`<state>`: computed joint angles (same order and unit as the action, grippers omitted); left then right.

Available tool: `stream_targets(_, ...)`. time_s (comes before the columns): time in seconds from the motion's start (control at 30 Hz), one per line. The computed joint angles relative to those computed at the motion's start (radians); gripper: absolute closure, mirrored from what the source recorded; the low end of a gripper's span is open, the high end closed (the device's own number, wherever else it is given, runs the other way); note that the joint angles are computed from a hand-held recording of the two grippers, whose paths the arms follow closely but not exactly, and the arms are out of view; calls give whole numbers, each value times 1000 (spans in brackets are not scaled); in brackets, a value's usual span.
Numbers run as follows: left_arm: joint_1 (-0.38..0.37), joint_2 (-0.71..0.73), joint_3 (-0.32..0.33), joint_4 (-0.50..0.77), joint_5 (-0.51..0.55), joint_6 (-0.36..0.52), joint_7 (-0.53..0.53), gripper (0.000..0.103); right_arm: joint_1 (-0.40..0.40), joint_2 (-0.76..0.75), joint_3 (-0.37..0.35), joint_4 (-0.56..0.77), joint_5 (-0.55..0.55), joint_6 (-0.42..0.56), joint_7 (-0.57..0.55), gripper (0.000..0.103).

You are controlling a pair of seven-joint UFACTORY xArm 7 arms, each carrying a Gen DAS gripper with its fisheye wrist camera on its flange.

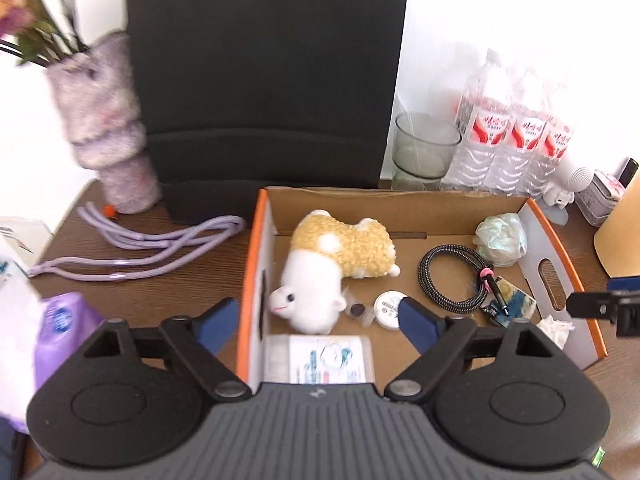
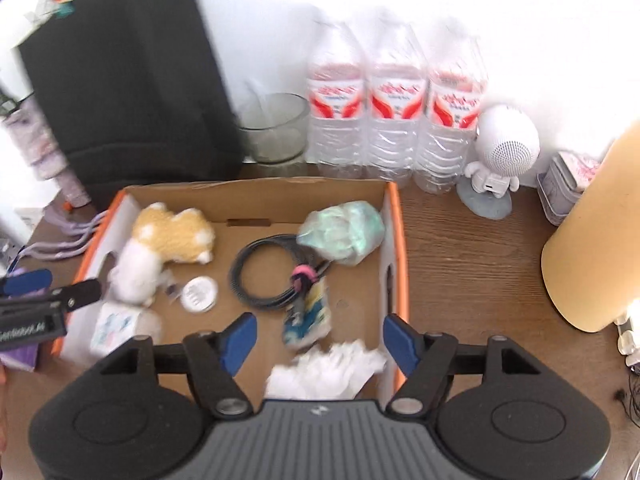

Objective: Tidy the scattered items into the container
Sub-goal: 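Withdraw both grippers from the box toward the remaining items, then grasp the purple pouch with the left gripper while the right gripper grasps the green tissue pack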

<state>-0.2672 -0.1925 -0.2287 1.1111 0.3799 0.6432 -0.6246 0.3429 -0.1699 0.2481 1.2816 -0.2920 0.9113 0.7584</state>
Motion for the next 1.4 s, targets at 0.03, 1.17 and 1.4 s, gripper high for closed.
stream_targets(0.03, 9, -46, -14, -47, 48, -35, -54, 8, 4, -27, 13, -34, -31, -33, 26, 33)
stream_targets(1.17, -675, -1369, -508, -899, -197, 422, -509, 0, 200, -907, 806, -569, 90, 300, 831, 27)
stream_targets(1.4, -534, -1173, -263, -954, -51, 16, -369, 1, 220, -861, 579, -702, -14, 128, 611, 27)
